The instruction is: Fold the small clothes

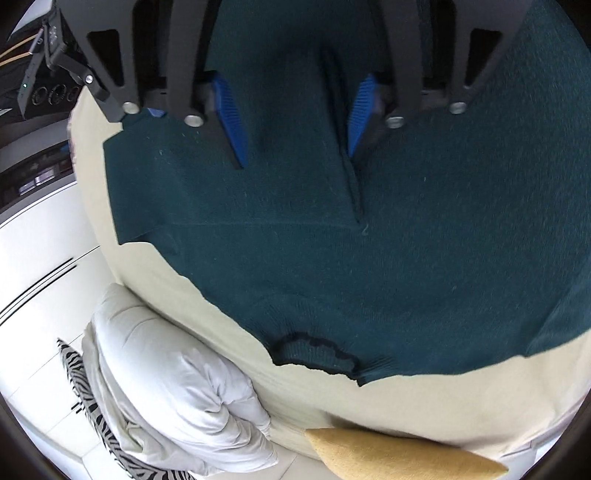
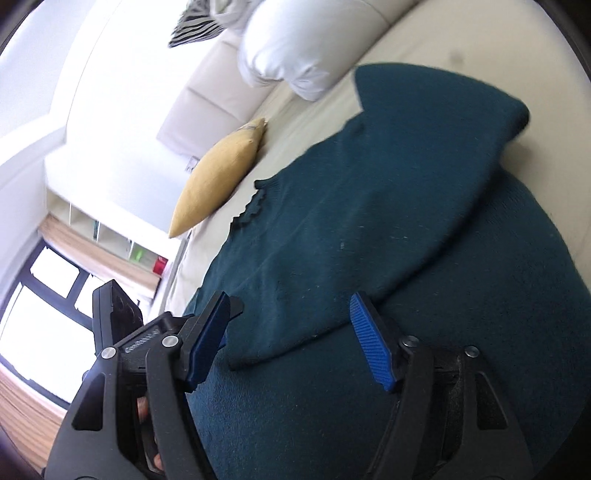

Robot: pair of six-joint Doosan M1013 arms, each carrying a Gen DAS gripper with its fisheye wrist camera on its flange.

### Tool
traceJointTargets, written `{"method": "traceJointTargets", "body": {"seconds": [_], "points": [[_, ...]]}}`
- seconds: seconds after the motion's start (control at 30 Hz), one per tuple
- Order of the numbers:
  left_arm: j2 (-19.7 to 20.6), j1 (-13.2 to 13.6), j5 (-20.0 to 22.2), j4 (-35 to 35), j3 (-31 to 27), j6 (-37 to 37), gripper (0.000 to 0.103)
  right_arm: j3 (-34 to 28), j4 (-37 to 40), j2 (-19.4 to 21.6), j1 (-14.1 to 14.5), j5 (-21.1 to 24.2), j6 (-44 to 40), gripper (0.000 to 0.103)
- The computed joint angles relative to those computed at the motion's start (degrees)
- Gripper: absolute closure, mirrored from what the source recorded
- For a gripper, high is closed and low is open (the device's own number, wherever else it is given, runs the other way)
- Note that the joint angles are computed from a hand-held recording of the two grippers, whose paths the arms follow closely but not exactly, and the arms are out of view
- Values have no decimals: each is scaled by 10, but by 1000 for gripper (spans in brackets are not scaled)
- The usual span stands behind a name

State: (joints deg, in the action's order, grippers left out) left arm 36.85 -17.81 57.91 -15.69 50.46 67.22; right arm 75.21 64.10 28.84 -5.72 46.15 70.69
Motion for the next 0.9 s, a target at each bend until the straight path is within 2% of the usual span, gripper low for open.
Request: {"method": "traceJointTargets", "body": {"seconds": [0.07, 0.13, 0.27, 0.37, 0.5, 0.6, 0.67, 0.8, 0.9], "points": [[7, -4, 18, 34, -18, -12, 85, 5, 0, -3, 0, -6, -5, 37], [6, -2, 15, 35, -18, -9, 92, 29, 6, -19, -5, -8, -20, 37], [-7, 0, -8, 37, -7, 8, 94, 32, 12, -19, -4, -20, -18, 37], [-22, 3, -48, 50, 6, 11, 94, 35, 12, -21, -2, -34, -15, 37], [-39, 17, -106, 86, 32, -21, 94, 47, 20, -30, -6, -49, -13, 37], [-34, 34, -90, 66, 39, -24, 94, 49, 25, -32, -13, -53, 7, 37], [-30, 39, -83, 61, 45, -29, 94, 44, 20, -30, -17, -47, 31, 37], [-29, 45, -85, 39, 60, -27, 94, 11, -37, -18, -23, -25, 98, 37], [-28, 45, -89, 37, 51, -12, 94, -56, -113, 19, -24, 47, 190, 37]]}}
